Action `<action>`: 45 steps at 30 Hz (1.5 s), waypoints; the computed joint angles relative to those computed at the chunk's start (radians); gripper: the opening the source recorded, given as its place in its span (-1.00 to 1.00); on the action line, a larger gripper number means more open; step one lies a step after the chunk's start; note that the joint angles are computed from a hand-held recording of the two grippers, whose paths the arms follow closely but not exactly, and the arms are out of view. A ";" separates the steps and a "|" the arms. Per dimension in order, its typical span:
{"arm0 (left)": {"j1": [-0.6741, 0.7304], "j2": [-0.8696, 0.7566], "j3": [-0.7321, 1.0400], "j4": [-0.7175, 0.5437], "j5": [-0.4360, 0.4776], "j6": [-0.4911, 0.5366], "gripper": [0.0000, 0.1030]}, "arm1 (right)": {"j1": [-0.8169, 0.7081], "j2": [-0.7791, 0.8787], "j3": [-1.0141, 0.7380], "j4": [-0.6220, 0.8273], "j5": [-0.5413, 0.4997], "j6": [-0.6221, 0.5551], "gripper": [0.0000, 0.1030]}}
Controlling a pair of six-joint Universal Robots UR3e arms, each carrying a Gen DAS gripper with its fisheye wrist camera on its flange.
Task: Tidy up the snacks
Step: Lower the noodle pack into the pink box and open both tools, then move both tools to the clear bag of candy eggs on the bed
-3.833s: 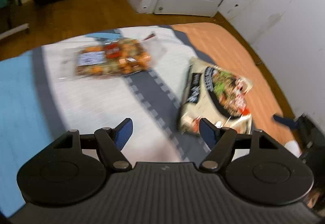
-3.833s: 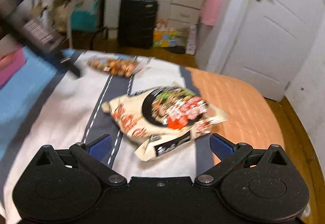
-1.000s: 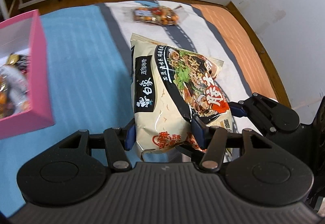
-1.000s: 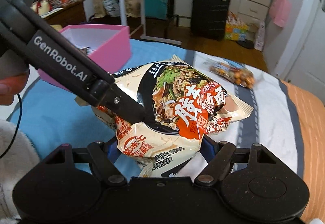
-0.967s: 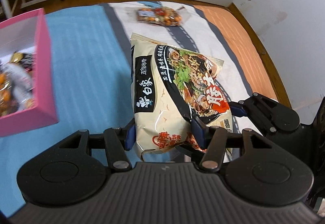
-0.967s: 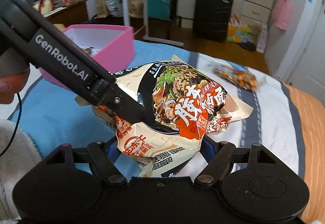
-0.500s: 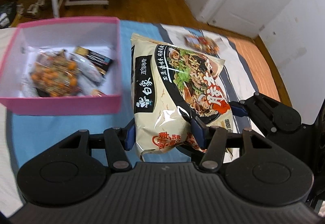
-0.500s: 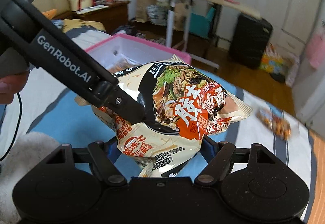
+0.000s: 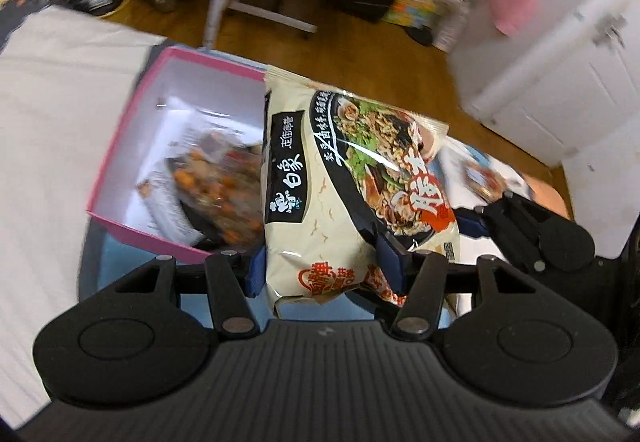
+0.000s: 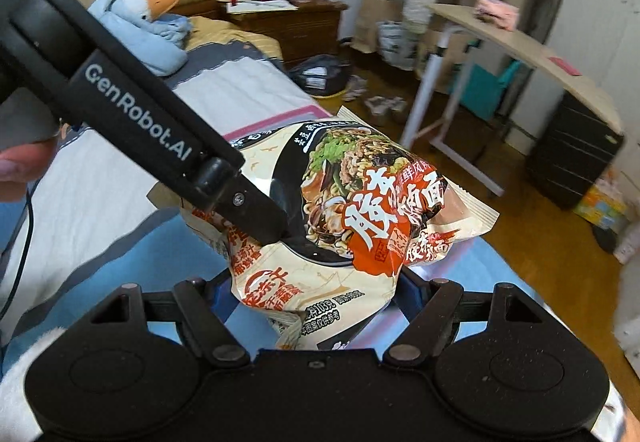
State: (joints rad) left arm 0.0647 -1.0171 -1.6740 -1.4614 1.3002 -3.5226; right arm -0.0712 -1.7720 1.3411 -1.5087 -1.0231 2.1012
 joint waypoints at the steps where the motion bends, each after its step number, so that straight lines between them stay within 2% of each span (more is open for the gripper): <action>1: 0.034 0.018 -0.042 0.019 -0.003 0.015 0.06 | 0.033 0.033 0.015 -0.049 -0.005 0.035 0.56; 7: 0.190 0.077 -0.226 0.133 0.000 0.106 0.08 | 0.172 0.187 0.042 -0.266 -0.032 0.148 0.56; 10: 0.202 0.058 -0.255 0.185 0.045 0.117 0.12 | 0.219 0.296 -0.042 -0.267 -0.031 0.195 0.56; 12: 0.191 0.048 -0.271 0.215 0.090 0.105 0.22 | 0.236 0.340 -0.075 -0.264 -0.025 0.216 0.56; 13: 0.177 0.044 -0.274 0.227 0.120 0.095 0.29 | 0.238 0.338 -0.063 -0.278 -0.024 0.218 0.57; 15: 0.159 0.038 -0.267 0.224 0.151 0.102 0.32 | 0.254 0.321 -0.024 -0.331 -0.060 0.222 0.59; 18: 0.163 0.061 -0.250 0.184 0.127 0.122 0.32 | 0.252 0.264 0.029 -0.354 -0.087 0.177 0.59; 21: 0.111 0.060 -0.197 0.145 0.155 0.117 0.33 | 0.207 0.201 0.023 -0.285 -0.074 0.145 0.60; 26: -0.031 0.034 -0.081 0.069 0.244 0.073 0.34 | 0.044 0.083 -0.064 -0.056 0.016 0.050 0.61; 30: -0.129 0.009 0.010 -0.005 0.285 0.035 0.34 | -0.116 0.050 -0.227 0.222 0.090 -0.073 0.62; 35: -0.290 -0.063 0.134 -0.074 0.354 -0.034 0.36 | -0.327 0.061 -0.446 0.580 0.148 -0.280 0.63; 40: -0.441 -0.172 0.272 -0.125 0.402 -0.105 0.36 | -0.566 0.064 -0.618 0.906 0.186 -0.550 0.66; 45: -0.573 -0.301 0.409 -0.155 0.442 -0.153 0.37 | -0.800 0.153 -0.866 1.271 0.204 -0.807 0.71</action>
State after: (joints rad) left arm -0.5080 -1.3182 -1.2646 -1.6160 1.7420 -3.6753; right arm -0.8714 -1.6195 0.4755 -0.2378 -0.8192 1.2945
